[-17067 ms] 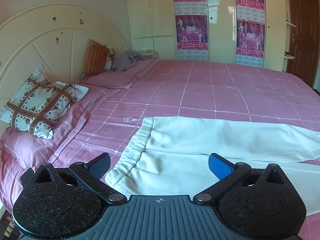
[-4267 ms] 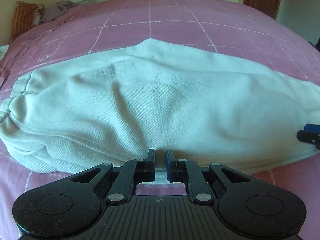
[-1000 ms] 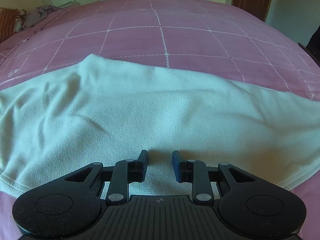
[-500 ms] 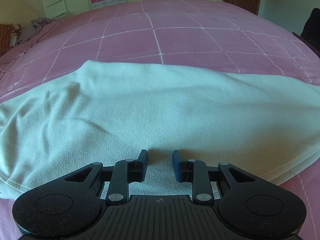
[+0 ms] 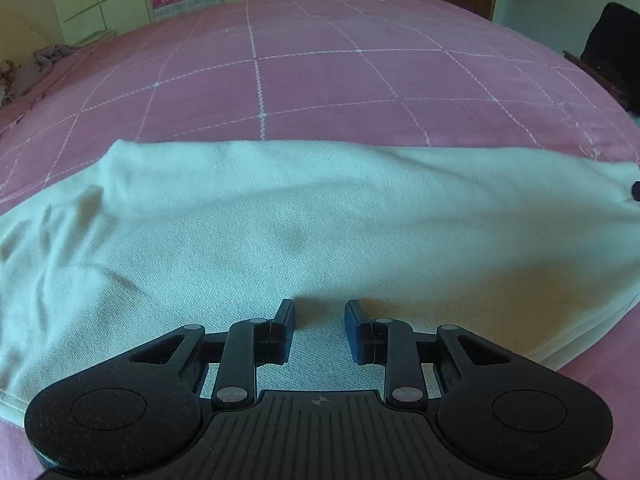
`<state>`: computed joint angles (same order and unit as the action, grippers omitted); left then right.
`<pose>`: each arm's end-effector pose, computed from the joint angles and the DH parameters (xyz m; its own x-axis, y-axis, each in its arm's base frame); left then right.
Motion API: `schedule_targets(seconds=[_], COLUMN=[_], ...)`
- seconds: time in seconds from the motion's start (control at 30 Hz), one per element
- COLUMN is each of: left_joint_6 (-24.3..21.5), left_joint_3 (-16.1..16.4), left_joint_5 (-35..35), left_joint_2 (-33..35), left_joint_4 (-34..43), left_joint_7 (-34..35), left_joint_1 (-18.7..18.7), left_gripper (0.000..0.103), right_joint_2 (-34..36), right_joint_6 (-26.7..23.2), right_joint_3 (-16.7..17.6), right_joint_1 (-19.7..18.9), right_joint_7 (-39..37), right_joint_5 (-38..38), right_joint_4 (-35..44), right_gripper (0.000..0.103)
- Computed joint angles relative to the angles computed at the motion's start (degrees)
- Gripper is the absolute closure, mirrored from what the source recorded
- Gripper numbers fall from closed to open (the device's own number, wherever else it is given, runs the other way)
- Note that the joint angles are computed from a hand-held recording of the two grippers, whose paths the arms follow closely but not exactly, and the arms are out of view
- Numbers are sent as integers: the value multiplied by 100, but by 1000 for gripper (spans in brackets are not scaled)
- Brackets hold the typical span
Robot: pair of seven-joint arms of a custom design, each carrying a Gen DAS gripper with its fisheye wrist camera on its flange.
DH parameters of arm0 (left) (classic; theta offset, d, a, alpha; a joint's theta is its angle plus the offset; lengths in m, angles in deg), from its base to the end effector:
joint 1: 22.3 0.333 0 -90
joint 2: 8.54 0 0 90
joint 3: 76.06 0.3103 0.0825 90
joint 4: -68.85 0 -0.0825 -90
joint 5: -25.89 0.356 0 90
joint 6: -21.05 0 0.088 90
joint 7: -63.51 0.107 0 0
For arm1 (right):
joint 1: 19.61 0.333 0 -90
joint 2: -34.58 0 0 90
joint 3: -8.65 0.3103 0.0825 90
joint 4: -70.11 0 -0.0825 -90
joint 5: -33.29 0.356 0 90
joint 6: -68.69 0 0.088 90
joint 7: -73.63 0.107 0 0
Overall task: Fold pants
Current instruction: 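Move the open right tool back over the folded pants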
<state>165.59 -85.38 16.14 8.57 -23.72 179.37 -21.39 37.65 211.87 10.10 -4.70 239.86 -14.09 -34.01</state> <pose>0.6608 -0.0819 0.5276 -0.4339 -0.8992 -0.0569 -0.7115 0.3807 -0.5907 0.5716 0.1723 0.5752 -0.4267 -0.8893 -0.1646 -0.5160 0.3889 -0.7632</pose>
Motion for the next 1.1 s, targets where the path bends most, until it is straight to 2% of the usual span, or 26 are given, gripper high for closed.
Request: schedule_targets(seconds=[0.07, 0.13, 0.17, 0.23, 0.3, 0.33, 0.43, 0.53, 0.57, 0.63, 0.67, 0.7, 0.73, 0.8, 0.9, 1.0, 1.1], left_joint_6=[117, 414, 540, 497, 113, 73, 114, -501, -571, -178, -123, -111, -116, -228, -556, -141, -499], left_joint_3=[-90, -169, -181, -115, -43, -72, -77, -74, -88, -130, -146, -149, -144, -113, -3, 14, 70], left_joint_5=[-194, -623, -825, -938, -931, -1118, -1029, -807, -691, -801, -922, -1045, -1152, -1279, -1158, -1013, -461], left_joint_2=[-270, -595, -708, -754, -636, -602, -410, -113, -135, -393, -527, -613, -666, -688, -496, -371, -45], left_joint_4=[-399, -934, -1119, -1127, -741, -621, -272, 181, 95, -413, -613, -731, -803, -785, -342, -213, 219], left_joint_7=[409, 1055, 1336, 1475, 1253, 1318, 1141, 681, 632, 898, 1018, 1131, 1250, 1411, 903, 590, 139], left_joint_1=[118, 270, 304, 264, 207, 223, 70, -43, -59, -36, 7, 41, 65, 85, 35, -25, -146], left_gripper=[75, 75, 75, 75, 75, 75, 75, 75, 75, 75, 75, 75, 75, 75, 75, 75, 75], right_joint_2=[350, 419, 318, 52, -43, 5, 239, 877, 1149, 1621, 1851, 1982, 2028, 2103, 2084, 1339, 775], right_joint_6=[-55, -160, -181, -91, -88, -183, 69, 141, 52, -331, -607, -713, -656, -596, -700, 84, 253], right_joint_3=[92, 144, 122, 95, 111, 131, 106, 86, 87, 77, 33, -106, -223, -390, -679, -603, -420], right_joint_1=[35, 148, 261, 367, 310, 299, 299, 323, 346, 370, 393, 470, 488, 482, 714, 793, 848], right_joint_7=[-968, -1729, -1816, -1606, -1633, -1655, -1596, -2387, -2811, -3552, -3831, -3853, -3796, -3539, -3040, -2607, -2487], right_joint_5=[641, 948, 646, 139, 422, 541, 241, 779, 1008, 1430, 1560, 1467, 1488, 1762, 1806, 1322, 886], right_joint_4=[332, 246, 27, -378, -389, -227, 208, 1038, 1388, 2008, 2296, 2425, 2440, 2543, 2619, 1542, 771], right_gripper=[82, 81, 81, 82, 82, 81, 75, 77, 76, 77, 77, 74, 64, 57, 66, 67, 67])
